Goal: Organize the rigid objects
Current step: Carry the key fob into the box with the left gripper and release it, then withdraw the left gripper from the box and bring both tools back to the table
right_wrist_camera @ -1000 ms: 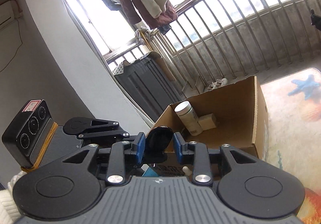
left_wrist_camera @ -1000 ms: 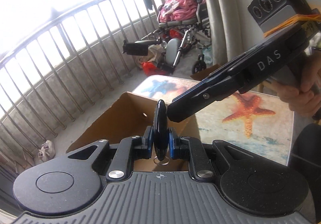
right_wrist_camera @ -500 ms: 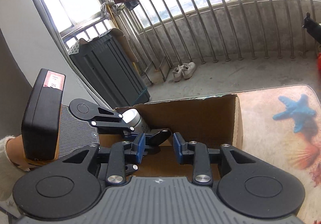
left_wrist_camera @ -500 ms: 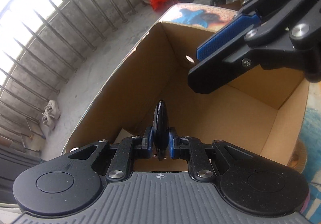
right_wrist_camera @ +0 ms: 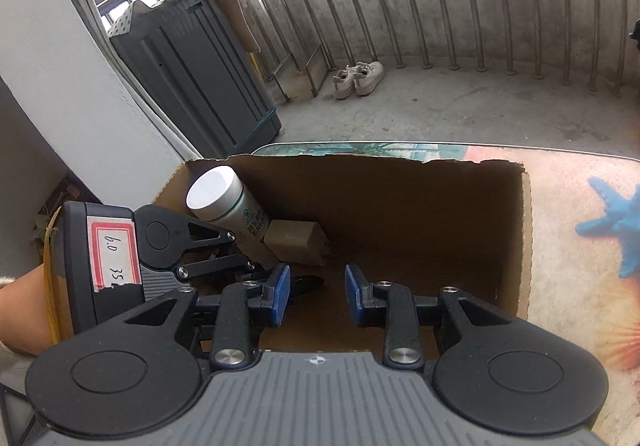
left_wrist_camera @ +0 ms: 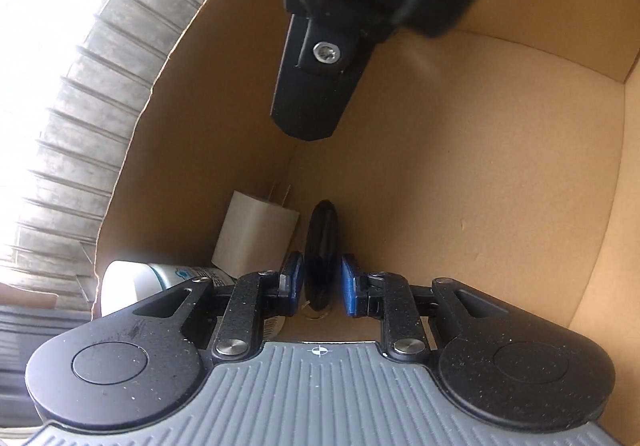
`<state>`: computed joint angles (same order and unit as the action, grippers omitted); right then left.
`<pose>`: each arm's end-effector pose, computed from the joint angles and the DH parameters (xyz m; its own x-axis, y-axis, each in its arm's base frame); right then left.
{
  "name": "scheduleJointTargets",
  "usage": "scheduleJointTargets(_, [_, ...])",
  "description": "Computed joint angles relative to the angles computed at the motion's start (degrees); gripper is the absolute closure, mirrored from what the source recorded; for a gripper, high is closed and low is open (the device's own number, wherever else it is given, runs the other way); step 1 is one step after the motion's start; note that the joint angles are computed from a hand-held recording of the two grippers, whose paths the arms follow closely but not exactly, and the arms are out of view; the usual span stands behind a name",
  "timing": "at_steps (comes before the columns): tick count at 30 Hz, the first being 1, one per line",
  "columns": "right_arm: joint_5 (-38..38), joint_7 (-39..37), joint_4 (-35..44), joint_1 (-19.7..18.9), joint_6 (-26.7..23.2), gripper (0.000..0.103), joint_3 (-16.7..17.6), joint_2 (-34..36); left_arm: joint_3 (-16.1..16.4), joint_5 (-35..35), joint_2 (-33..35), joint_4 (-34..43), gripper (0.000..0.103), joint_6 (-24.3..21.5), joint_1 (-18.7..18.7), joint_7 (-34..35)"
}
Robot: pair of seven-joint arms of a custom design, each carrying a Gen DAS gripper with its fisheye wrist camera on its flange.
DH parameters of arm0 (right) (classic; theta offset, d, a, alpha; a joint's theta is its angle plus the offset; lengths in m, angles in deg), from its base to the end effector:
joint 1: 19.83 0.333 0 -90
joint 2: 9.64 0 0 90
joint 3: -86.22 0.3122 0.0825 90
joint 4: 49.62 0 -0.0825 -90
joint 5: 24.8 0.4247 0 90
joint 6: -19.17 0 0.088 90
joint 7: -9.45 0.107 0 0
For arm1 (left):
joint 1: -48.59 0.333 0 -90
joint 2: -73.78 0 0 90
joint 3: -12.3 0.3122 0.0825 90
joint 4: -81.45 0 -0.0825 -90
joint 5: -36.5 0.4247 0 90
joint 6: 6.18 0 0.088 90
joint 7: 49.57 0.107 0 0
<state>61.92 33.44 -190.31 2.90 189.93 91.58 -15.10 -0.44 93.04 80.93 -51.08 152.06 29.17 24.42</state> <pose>0.4715 0.1725 0.3264 0.3051 -0.8875 -0.3454 -0.7879 -0.0315 -0.6150 0.4566 -0.3292 0.2791 -0.7715 -0.4103 -0.4862 -0.3500 0.9119 -0.2143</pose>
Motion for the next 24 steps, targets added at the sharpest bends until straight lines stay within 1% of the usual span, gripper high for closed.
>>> scheduleJointTargets(2, [-2.0, 1.2, 0.3, 0.1, 0.2, 0.069, 0.2, 0.5, 0.4, 1.8, -1.3, -1.5, 0.079, 1.3, 0.2, -1.6])
scheduleJointTargets(3, [-4.0, 2.5, 0.3, 0.0, -0.3, 0.069, 0.2, 0.8, 0.4, 2.2, -2.0, -2.1, 0.079, 1.4, 0.4, -1.8])
scheduleJointTargets(4, [-4.5, 2.9, 0.5, 0.0, -0.4, 0.069, 0.2, 1.1, 0.4, 2.7, -2.6, -2.7, 0.079, 1.6, 0.6, -2.4])
scheduleJointTargets(5, [-5.2, 3.5, 0.6, 0.0, 0.0, 0.07, 0.3, 1.4, 0.5, 4.6, -3.1, -3.0, 0.08, 1.7, 0.7, -4.4])
scheduleJointTargets(6, [-4.9, 3.2, 0.8, 0.1, 0.4, 0.07, 0.3, 1.7, 0.4, 5.6, -3.4, -3.3, 0.08, 1.4, 0.8, -5.5])
scheduleJointTargets(8, [-4.7, 3.0, 1.3, 0.0, 0.7, 0.069, 0.3, 2.6, 0.0, 5.9, -3.9, -3.9, 0.081, 0.5, 1.1, -5.1])
scheduleJointTargets(9, [-5.8, 4.0, 1.4, -0.1, 0.5, 0.07, 0.3, 2.9, 0.0, 8.8, -4.2, -4.2, 0.082, 0.5, 1.2, -7.8])
scheduleJointTargets(10, [-5.4, 3.7, 1.5, -0.3, 0.2, 0.07, 0.2, 3.0, -0.2, 8.9, -4.4, -4.5, 0.082, 0.3, 1.3, -8.2])
scheduleJointTargets(13, [-4.4, 3.4, 1.8, -0.7, -0.2, 0.069, 0.2, 3.2, -0.6, -2.9, -5.5, -5.9, 0.081, 1.9, 2.4, -3.4])
scheduleJointTargets(14, [-4.0, 3.0, 1.9, -0.7, 0.4, 0.069, 0.3, 3.3, -0.8, -6.8, -6.3, -6.5, 0.081, 2.5, 2.7, -1.7])
scheduleJointTargets(15, [-3.2, 2.0, 2.1, -0.6, 1.7, 0.069, 0.6, 3.5, -0.8, -7.4, -7.3, -7.3, 0.081, 3.5, 2.9, -1.4])
scheduleJointTargets(16, [-2.1, 0.9, 2.2, -0.5, 2.6, 0.069, 0.7, 3.6, -0.9, -5.9, -8.0, -7.9, 0.08, 4.4, 3.1, -2.5])
scheduleJointTargets(17, [-0.5, -0.5, 2.3, -0.6, 2.3, 0.069, 0.6, 3.6, -0.9, -4.3, -9.0, -9.1, 0.081, 6.5, 3.5, -2.8])
scheduleJointTargets(18, [0.3, -1.0, 2.2, -0.8, 1.7, 0.069, 0.5, 3.5, -1.0, -4.9, -9.4, -9.8, 0.08, 7.7, 3.6, -1.5])
scheduleJointTargets(19, [0.5, -1.1, 2.2, -0.9, 1.2, 0.069, 0.5, 3.4, -1.3, -4.8, -9.6, -10.0, 0.08, 8.1, 3.7, -1.7])
scheduleJointTargets(22, [4.1, -5.0, 2.6, -0.8, 2.3, 0.069, 0.8, 3.5, -2.0, -5.2, -9.4, -9.9, 0.08, 8.9, 3.7, -1.3])
scheduleJointTargets(24, [4.7, -5.4, 2.7, -0.9, 2.2, 0.069, 0.9, 3.5, -2.9, -5.3, -6.8, -7.2, 0.081, 7.7, 2.8, -1.2])
